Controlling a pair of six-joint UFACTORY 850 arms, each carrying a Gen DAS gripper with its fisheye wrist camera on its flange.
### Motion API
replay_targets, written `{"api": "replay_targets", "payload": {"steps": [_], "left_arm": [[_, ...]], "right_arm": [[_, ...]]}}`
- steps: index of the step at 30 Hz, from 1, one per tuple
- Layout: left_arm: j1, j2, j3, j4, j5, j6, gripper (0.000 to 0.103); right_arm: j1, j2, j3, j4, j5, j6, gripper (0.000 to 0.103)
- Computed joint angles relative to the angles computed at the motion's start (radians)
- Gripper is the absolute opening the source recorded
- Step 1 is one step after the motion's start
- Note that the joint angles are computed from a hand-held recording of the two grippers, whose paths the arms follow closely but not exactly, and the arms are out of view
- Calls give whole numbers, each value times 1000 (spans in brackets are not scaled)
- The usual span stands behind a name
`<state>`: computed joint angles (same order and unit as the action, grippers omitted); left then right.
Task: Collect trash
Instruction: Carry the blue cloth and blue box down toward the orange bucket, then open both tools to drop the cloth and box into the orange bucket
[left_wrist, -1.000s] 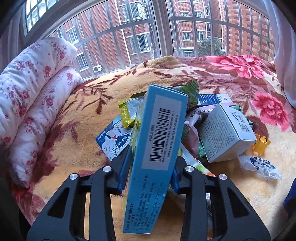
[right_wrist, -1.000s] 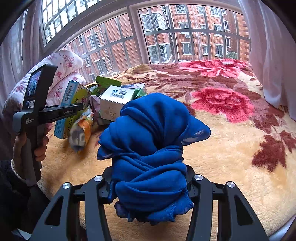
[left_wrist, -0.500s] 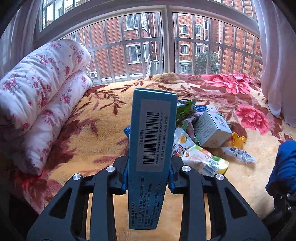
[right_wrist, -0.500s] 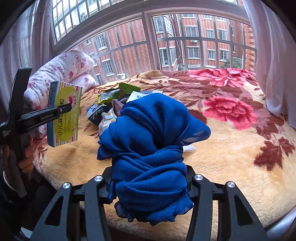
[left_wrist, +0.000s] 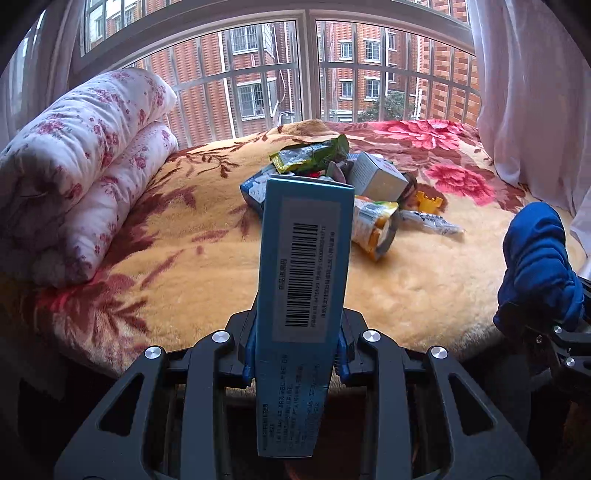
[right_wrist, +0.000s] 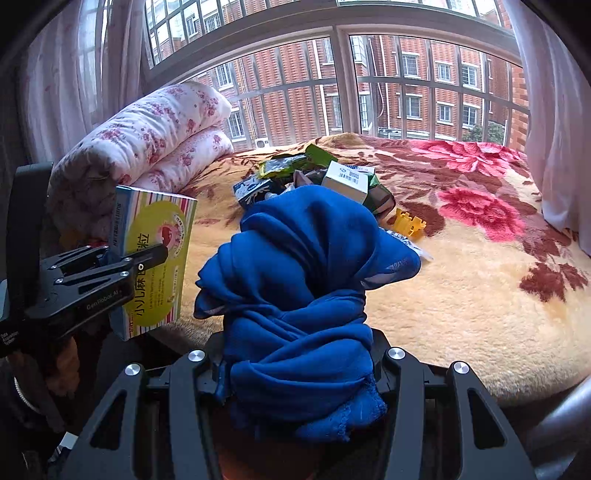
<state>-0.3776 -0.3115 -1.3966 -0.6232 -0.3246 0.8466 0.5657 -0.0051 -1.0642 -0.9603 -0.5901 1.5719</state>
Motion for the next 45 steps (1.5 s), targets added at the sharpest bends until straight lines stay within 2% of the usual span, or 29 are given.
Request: {"api": "replay_targets", "payload": {"steps": [4,11,18,22,27,40,43,45], "left_arm": [[13,38,71,-52,-21,86,30],[31,64,175,-43,-87,205,30],[44,44,222,11,-140,245,30],[36,20,231,103,-128,171,30],[33,-40,204,225,-178,34,30],[18,-123,156,364,-244,-101,29],[12,-165,110,402,-291,-143,30],[8,-192,89,425,-323,-167,35]], "right_arm": [[48,11,11,49,-23,-43,50],[106,18,39,171,-34,-143,51],[100,-11,67,313,13,-241,50],[86,-42,74,405,51,-329,50],[69,-87,80,519,91,-422,51],[15,-191,53,794,126,-729,51],[0,-217,45,858,131,-795,55],[-9,-235,37,865,134,-804,60]]}}
